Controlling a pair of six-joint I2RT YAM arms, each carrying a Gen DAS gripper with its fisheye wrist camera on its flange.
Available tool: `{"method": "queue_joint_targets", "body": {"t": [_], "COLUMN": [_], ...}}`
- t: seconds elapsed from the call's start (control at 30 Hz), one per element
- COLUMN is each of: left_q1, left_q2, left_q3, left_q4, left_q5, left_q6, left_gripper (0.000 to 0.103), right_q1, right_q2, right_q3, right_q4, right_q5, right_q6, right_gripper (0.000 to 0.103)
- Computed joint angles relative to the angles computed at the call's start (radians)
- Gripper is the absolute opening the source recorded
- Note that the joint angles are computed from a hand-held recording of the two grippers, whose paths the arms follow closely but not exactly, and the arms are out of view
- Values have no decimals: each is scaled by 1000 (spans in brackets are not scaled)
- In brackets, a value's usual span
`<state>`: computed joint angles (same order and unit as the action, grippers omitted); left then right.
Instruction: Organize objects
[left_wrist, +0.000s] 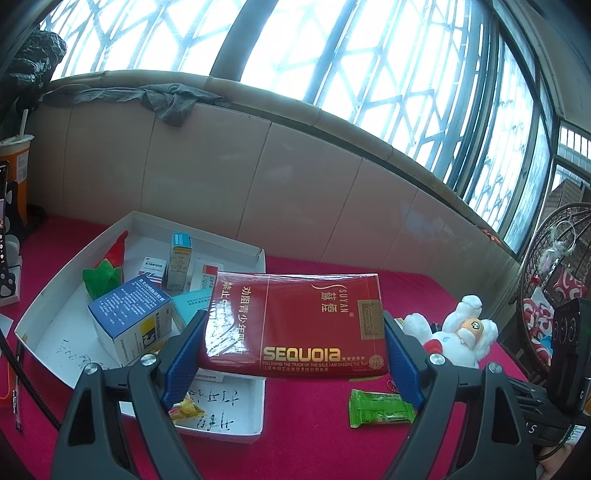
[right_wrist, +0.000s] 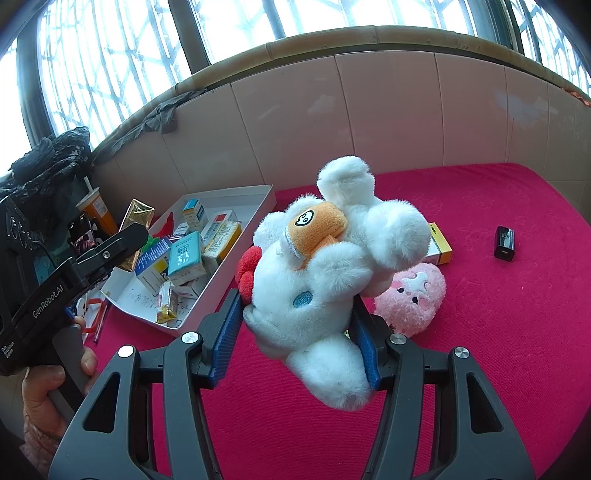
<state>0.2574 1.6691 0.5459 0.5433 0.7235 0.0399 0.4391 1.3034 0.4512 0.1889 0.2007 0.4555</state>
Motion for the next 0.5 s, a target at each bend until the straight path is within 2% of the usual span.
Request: {"method": "queue_joint_targets", "body": {"t": [0.5], "left_q1": [-3], "left_q2": [2], "left_q3": [-5], "left_q4": [5], "left_q5": [-2], "left_q6": [2], "left_gripper": [88], "right_q1": [10], "right_q2": [0], "right_q3": [-7], "right_q4": [5], "right_q5": [0], "right_q6": [5], "right_gripper": [55]}}
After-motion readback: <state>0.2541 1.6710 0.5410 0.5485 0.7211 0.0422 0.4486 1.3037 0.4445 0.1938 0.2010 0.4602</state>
